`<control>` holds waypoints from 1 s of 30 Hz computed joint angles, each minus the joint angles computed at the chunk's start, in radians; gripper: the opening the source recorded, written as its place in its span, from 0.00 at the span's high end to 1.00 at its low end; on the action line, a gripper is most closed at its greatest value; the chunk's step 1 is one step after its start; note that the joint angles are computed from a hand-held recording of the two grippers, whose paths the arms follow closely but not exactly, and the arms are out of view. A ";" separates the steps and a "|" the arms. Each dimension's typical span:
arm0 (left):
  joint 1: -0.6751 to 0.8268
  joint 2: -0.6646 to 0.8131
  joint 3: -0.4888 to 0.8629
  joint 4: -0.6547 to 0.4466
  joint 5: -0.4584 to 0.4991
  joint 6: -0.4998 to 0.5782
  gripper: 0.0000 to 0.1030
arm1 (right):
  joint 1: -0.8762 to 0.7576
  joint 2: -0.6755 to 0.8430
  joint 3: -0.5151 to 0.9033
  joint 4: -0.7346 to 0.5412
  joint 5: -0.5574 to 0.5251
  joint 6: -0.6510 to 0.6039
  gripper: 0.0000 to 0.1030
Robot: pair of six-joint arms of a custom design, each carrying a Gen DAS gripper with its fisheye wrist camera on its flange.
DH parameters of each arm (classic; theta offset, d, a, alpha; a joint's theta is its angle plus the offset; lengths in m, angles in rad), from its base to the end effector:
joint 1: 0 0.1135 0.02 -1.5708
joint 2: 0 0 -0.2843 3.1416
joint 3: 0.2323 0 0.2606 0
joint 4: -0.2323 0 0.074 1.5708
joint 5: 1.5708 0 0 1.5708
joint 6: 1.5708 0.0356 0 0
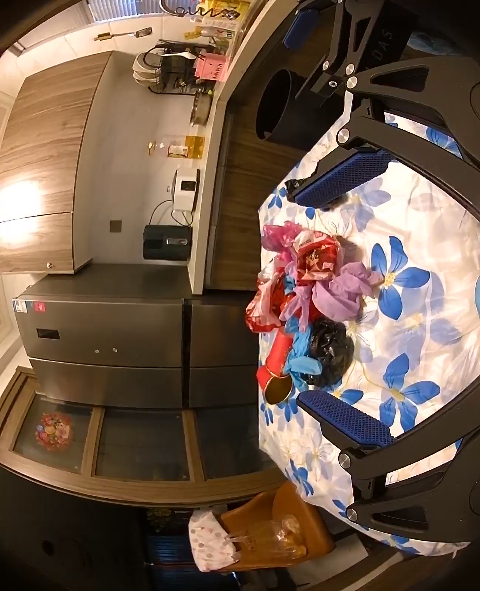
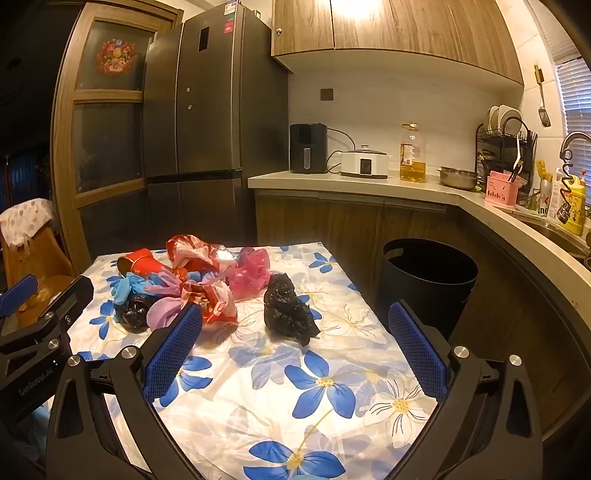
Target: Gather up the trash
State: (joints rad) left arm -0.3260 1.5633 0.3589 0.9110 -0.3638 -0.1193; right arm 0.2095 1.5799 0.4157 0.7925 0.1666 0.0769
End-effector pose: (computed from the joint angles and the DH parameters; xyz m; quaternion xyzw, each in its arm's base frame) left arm 0.2574 -0.0736 0.1515 -0.0258 0.7965 0.0122 0.6039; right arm 0.2748 0.0524 0.1490 -0.0077 0.8240 0.0123 0.5664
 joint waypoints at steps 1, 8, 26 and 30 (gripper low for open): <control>-0.003 -0.004 0.000 -0.001 -0.003 0.002 0.05 | -0.002 -0.004 -0.002 -0.001 -0.002 -0.001 0.05; -0.007 -0.006 0.016 -0.021 -0.002 0.002 0.05 | -0.008 -0.026 -0.001 -0.027 -0.003 0.001 0.05; -0.011 0.008 0.004 0.002 0.008 0.002 0.05 | -0.009 -0.021 -0.006 -0.018 0.009 0.014 0.05; -0.014 0.005 0.007 -0.003 0.008 0.000 0.05 | -0.008 -0.025 -0.010 -0.017 0.014 0.016 0.05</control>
